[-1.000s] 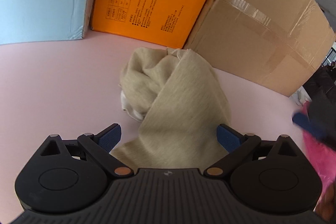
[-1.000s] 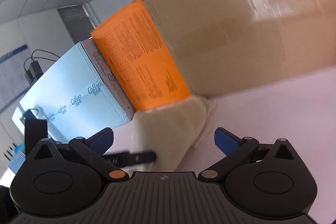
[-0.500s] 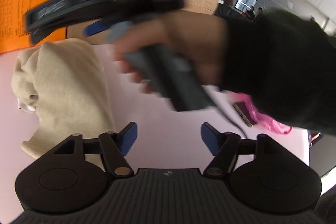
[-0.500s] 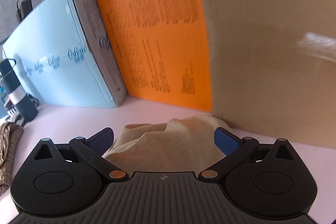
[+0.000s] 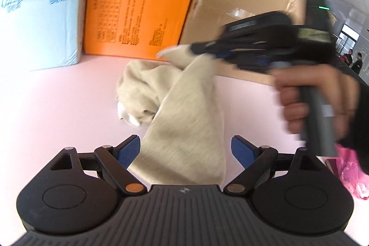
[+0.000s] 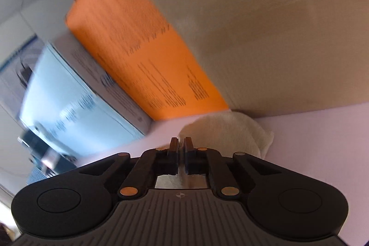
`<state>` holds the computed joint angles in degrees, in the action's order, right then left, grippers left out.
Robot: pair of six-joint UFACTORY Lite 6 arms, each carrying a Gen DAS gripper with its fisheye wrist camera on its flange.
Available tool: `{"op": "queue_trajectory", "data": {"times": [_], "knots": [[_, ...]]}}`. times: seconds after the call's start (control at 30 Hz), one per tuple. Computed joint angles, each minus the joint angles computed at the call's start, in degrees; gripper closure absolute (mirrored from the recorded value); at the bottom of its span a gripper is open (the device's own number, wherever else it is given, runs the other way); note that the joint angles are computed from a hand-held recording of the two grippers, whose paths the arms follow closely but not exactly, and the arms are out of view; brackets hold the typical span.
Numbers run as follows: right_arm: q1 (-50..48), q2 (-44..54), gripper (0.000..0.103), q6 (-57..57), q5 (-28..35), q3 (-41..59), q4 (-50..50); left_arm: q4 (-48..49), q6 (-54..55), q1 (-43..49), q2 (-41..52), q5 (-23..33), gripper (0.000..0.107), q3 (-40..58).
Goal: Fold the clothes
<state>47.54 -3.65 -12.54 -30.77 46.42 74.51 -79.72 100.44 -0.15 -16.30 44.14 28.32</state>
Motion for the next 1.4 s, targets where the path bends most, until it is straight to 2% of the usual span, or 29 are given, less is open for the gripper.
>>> {"op": "queue_trajectory", "data": {"times": [0.07,0.13,0.23,0.37,0.43,0.47,0.57,0.63,0.67,0.77,0.83,0.87,0.93,0.97,1.03,1.1,1.2,1.27,1.4], "knots": [[3.9,-5.11,0.098,-2.91,-4.11,-3.33,4.49,2.04,-1.34,1.29,-2.58,0.47,0.021,-1.35],[9.9,-11.71,0.098,-10.59,-10.07,-6.44,14.25,3.54,-2.61,1.5,-4.12,0.94,0.02,-1.76],[23.34,-19.54,0.098,-13.89,-24.93,-11.08,26.89,3.65,-1.98,2.07,-5.8,0.98,0.018,-3.07],[47.21,-20.86,0.098,-3.07,-48.47,-12.76,44.33,0.4,0.42,-0.55,-2.25,-2.06,0.016,-2.34],[56.9,-16.97,0.098,3.35,-55.28,-10.7,52.82,0.7,-0.57,-1.43,-1.72,-2.95,0.014,-2.25],[59.64,-14.5,0.098,5.48,-56.25,-9.43,55.45,0.72,-1.18,-2.18,-1.22,-3.63,0.013,-2.0],[62.44,-8.08,0.09,9.53,-55.15,-6.36,58.08,-0.42,-2.49,-4.96,0.06,-5.52,0.012,-1.25],[61.55,-4.99,0.07,10.6,-55.44,-5.06,55.81,-1.55,-1.83,-6.02,0.43,-6.06,0.012,-1.42],[60.17,-4.59,0.054,9.25,-55.92,-4.97,53.76,-2.55,-0.94,-6.66,0.78,-6.52,0.012,-1.46],[55.0,-4.25,0.049,3.75,-56.06,-4.88,46.92,-3.97,1.47,-6.83,-0.79,-7.07,0.012,-2.86],[48.55,-5.21,0.036,-3.33,-54.04,-4.75,41.2,-4.96,2.16,-6.79,-0.25,-7.62,0.012,-2.63],[46.34,-4.96,0.026,-4.99,-53.4,-4.53,38.65,-5.46,2.51,-6.77,0.02,-7.9,0.012,-2.51],[41.88,-6.71,0.015,-5.98,-49.77,-6.73,30.73,-6.19,2.71,-6.26,0.58,-8.09,0.012,-2.31],[39.78,-7.33,0.003,-6.68,-47.43,-7.21,27.71,-6.42,2.5,-6.03,1.04,-8.2,0.012,-2.08],[34.08,-9.58,0.0,-12.3,-38.13,-6.99,24.98,-6.8,2.14,-5.67,2.04,-8.4,0.012,-1.69],[28.68,-8.81,0.0,-23.54,-31.49,-3.49,28.45,-6.93,1.57,-5.53,2.8,-8.8,0.012,-1.38],[23.16,-1.2,0.0,-41.53,-30.98,5.66,38.28,-7.45,1.62,-5.98,2.99,-9.6,0.012,-1.32],[22.05,1.11,0.0,-48.67,-33.29,8.78,41.16,-8.17,2.22,-6.2,2.83,-10.01,0.012,-1.36],[23.11,-2.12,0.0,-42.9,-36.21,3.08,33.24,-9.5,2.92,-6.32,3.23,-10.46,0.012,-1.05]]}}
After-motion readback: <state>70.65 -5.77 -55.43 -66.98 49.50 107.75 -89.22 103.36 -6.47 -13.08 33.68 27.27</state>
